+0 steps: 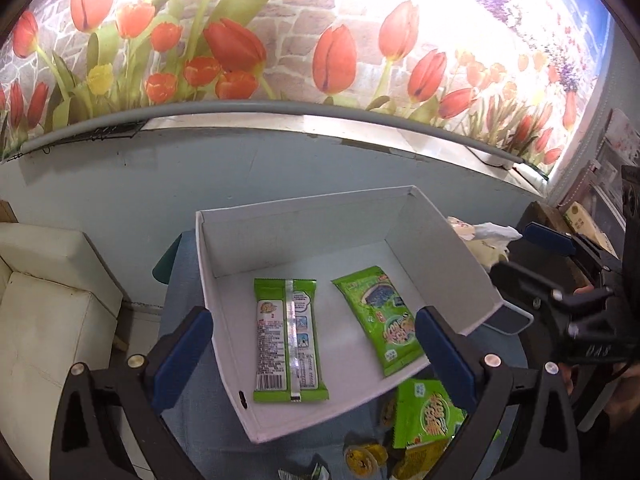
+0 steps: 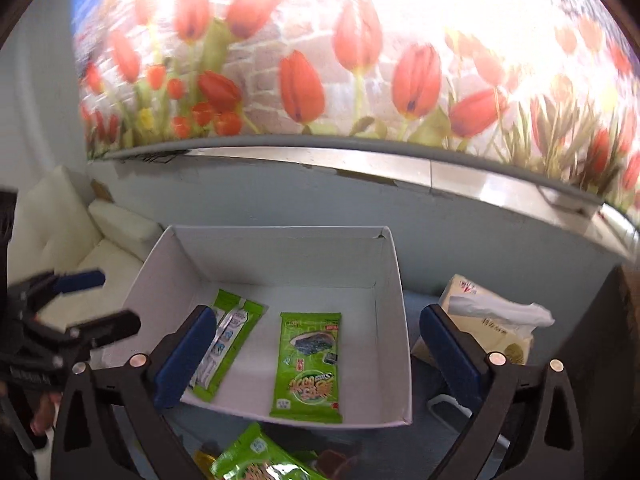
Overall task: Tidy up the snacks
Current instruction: 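Carry both packets over the white box and release them inside, then grasp the second green seaweed packet with the right gripper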
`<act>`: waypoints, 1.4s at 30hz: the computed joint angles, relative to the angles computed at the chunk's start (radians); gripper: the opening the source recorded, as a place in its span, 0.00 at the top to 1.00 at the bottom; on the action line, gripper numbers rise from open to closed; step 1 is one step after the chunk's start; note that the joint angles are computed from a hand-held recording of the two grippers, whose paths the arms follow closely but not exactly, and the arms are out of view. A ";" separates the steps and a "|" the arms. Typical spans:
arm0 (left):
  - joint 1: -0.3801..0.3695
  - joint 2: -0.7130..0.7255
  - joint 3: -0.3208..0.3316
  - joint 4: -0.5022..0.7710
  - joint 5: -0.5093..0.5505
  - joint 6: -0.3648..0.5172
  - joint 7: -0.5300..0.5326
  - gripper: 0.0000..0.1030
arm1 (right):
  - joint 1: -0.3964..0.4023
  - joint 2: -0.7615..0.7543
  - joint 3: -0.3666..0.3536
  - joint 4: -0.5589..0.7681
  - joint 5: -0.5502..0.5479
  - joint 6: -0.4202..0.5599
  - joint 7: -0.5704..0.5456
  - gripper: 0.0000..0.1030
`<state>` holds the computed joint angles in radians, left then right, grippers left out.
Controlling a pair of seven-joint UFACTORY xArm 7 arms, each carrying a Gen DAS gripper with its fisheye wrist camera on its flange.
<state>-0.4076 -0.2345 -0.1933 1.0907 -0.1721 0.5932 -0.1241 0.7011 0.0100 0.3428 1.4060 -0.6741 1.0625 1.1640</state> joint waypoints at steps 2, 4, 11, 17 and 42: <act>-0.003 -0.045 -0.007 -0.029 0.009 0.013 -0.005 0.00 | 0.018 -0.017 0.018 -0.013 -0.017 0.012 -0.046 0.00; -0.016 -0.097 -0.006 -0.074 0.001 0.003 0.004 0.00 | 0.035 -0.063 0.041 -0.063 -0.023 -0.008 -0.067 0.00; -0.103 -0.375 -0.026 -0.321 -0.041 -0.032 0.040 0.00 | 0.097 -0.096 0.134 -0.067 0.001 0.112 -0.133 0.00; -0.209 -0.645 -0.053 -0.502 -0.099 0.030 -0.044 0.00 | 0.118 -0.161 0.171 -0.161 0.031 0.112 -0.110 0.00; -0.327 -0.990 -0.093 -0.647 -0.142 0.297 -0.140 0.00 | -0.010 -0.084 0.023 -0.300 0.358 -0.198 -0.511 0.00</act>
<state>-0.7344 -1.2247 -0.2867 0.4434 -0.3138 0.8900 -0.2641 0.6916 -0.0742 0.3659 1.1059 -0.3161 0.8647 0.6533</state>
